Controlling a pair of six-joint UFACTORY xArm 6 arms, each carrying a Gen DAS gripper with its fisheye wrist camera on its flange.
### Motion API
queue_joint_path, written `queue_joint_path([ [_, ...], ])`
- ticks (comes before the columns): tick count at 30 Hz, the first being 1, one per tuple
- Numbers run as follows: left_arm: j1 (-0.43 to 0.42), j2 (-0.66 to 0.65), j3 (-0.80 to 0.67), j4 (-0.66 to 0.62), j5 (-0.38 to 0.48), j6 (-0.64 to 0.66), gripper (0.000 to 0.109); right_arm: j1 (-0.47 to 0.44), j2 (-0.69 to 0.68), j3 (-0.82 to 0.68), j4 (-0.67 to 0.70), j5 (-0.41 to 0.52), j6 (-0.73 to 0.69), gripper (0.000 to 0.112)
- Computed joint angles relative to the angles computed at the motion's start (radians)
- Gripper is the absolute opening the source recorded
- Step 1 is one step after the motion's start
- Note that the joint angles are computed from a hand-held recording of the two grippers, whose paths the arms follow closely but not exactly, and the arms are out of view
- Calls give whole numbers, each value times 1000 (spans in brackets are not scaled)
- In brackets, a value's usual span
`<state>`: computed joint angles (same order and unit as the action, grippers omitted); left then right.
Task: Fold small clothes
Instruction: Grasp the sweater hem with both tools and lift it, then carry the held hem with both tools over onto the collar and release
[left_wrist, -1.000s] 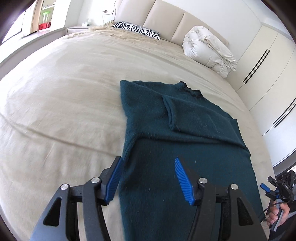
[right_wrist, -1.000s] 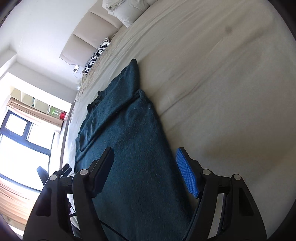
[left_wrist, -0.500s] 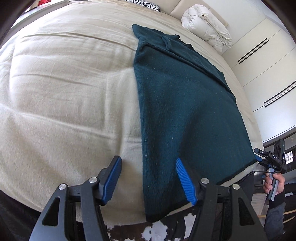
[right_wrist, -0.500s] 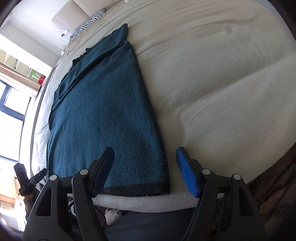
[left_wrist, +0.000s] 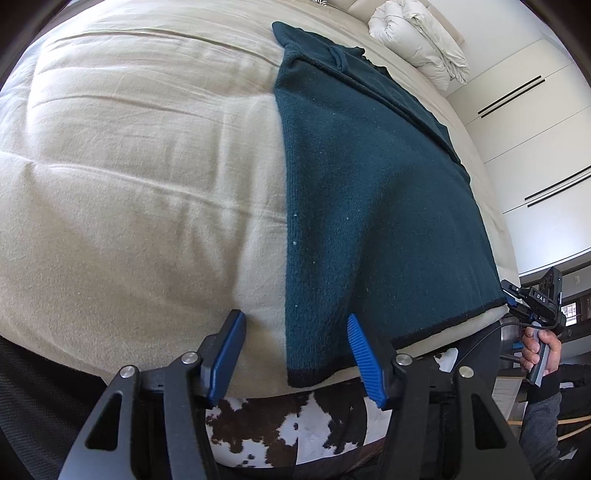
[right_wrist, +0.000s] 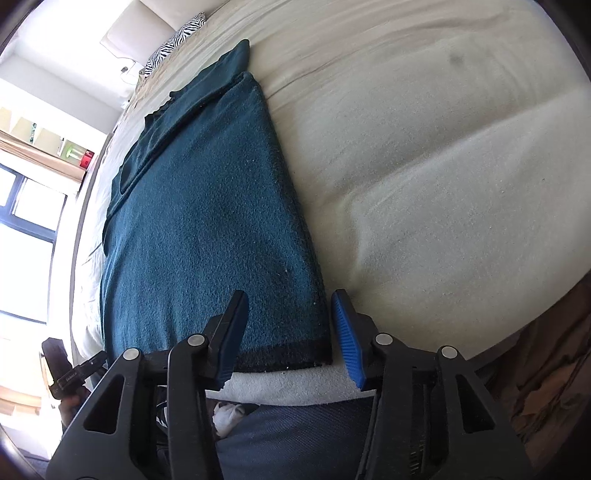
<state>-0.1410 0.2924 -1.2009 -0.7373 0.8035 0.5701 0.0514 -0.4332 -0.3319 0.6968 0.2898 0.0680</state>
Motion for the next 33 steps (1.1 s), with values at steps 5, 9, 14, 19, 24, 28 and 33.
queue_joint_path([
  [5, -1, 22, -28, -14, 37, -11, 38, -8, -5, -1, 101, 12, -75, 35],
  [9, 6, 50, -45, -34, 63, -13, 22, -21, -3, -6, 212, 31, -170, 35],
  [14, 19, 69, -68, -52, 97, -11, 10, -32, -6, -8, 196, 47, -171, 29],
  [19, 20, 62, -60, -64, 95, -1, 8, -28, -7, -5, 121, 53, -118, 10],
  [24, 36, 41, -50, -110, 109, 27, 7, 2, -35, 11, 21, 25, -15, 7],
  [28, 64, 30, -55, -194, 146, 52, 7, 29, -68, 9, 47, 3, -14, 7],
  [33, 86, 25, -92, -298, 186, 66, 7, 76, -75, -41, 195, -50, -118, 6],
])
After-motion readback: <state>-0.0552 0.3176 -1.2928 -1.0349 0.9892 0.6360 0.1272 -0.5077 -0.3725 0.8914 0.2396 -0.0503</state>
